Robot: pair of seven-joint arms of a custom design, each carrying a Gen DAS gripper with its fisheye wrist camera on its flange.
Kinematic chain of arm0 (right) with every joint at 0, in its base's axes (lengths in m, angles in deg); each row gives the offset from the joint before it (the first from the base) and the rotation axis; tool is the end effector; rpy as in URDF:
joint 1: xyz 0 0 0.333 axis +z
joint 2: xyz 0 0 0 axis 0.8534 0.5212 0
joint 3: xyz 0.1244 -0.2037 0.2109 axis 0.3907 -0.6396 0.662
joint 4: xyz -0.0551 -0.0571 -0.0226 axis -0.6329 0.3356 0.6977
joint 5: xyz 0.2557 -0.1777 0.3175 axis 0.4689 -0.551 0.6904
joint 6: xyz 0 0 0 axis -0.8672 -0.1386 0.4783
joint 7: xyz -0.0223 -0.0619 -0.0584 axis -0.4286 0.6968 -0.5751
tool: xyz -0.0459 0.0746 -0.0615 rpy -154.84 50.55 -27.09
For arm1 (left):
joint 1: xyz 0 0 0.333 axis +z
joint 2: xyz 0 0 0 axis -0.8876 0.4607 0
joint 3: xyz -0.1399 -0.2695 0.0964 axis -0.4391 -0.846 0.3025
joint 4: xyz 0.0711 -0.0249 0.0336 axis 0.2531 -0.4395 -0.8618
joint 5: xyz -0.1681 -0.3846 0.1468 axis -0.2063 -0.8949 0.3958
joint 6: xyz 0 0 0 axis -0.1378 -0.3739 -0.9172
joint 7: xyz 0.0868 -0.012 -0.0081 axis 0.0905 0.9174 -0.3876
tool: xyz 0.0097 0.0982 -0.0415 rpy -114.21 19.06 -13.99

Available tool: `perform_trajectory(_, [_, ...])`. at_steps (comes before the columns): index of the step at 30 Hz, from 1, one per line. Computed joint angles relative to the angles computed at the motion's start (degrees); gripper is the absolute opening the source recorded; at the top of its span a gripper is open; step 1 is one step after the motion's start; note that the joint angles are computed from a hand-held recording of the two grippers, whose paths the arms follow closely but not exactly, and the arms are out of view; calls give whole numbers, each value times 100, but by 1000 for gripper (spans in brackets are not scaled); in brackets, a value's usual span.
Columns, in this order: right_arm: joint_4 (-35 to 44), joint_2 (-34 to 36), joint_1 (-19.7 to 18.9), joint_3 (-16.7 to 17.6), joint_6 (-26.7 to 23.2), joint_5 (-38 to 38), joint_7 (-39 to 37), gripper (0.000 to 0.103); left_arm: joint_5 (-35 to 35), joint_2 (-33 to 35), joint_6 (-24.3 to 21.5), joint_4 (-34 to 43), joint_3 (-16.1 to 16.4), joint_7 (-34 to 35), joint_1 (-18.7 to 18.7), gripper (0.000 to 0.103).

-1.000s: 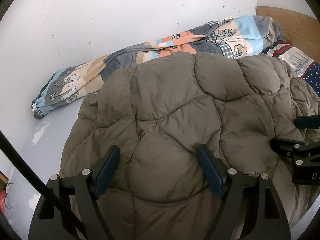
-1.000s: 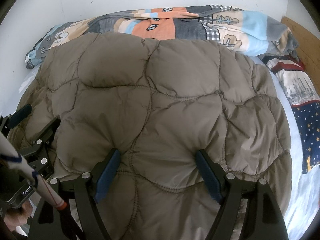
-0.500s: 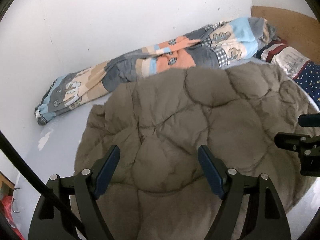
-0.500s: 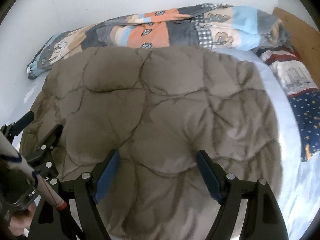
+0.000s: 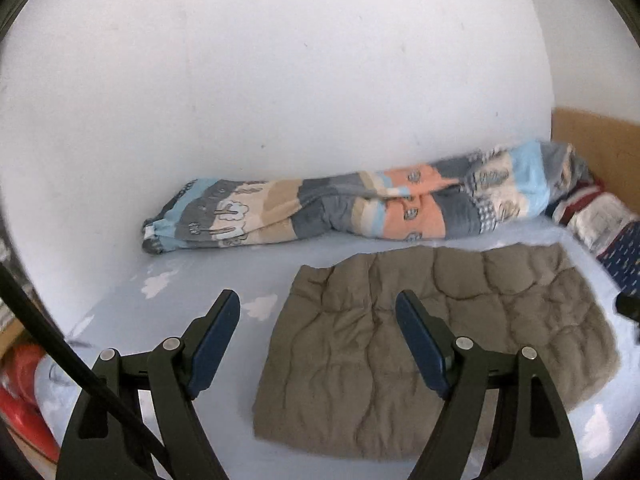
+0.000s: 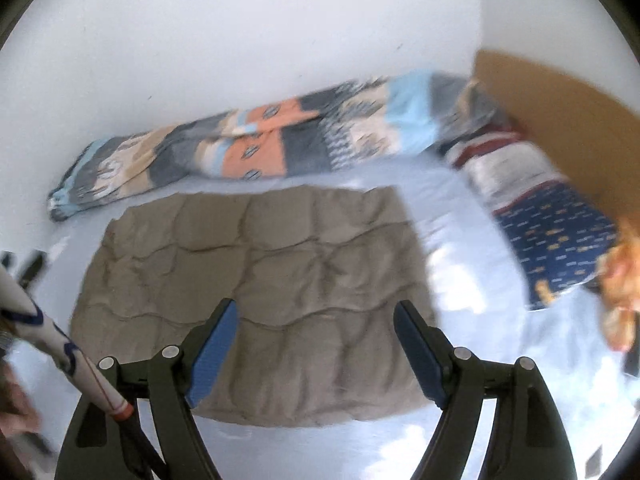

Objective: Fold large clothes
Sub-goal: 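Lift both tools back from the folded brown jacket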

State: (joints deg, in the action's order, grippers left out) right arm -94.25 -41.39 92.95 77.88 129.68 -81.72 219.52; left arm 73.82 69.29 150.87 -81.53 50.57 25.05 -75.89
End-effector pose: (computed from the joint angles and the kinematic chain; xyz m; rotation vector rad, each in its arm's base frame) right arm 0.5296 0.4425 0.6435 -1.4515 1.9343 -0.8730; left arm 0.5671 -0.3075 0.7110 -1.4050 1.5648 -0.8584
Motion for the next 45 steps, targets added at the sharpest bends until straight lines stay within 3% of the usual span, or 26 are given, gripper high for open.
perform_trajectory(3, [-20, -28, 206, 94, -354, -438, 256, 86, 288, -814, 226, -972, -56, -439, 103, 84])
perform_trajectory(5, [53, 33, 350, 158, -622, -671, 248, 86, 399, -997, 300, -1279, -133, -584, 194, 84])
perform_trajectory(8, [124, 105, 535, 195, -791, -987, 149, 89, -55, -846, 38, -1198, -142, -75, 157, 84])
perform_trajectory(12, [235, 195, 650, 155, -888, -1134, -67, 90, -84, -769, -22, -1157, -183, -190, 181, 84])
perform_trajectory(20, [102, 88, 656, 121, -1031, -1185, -44, 90, -394, -337, -334, -816, -162, 213, 29, 84])
perform_trajectory(40, [16, 91, 498, 115, -936, -1028, -149, 91, -458, 9, -443, -575, -63, 469, -147, 84])
perform_trajectory(45, [-201, 37, 225, 33, -257, -305, -94, 91, -557, 178, -669, -401, -6, 557, -126, 84])
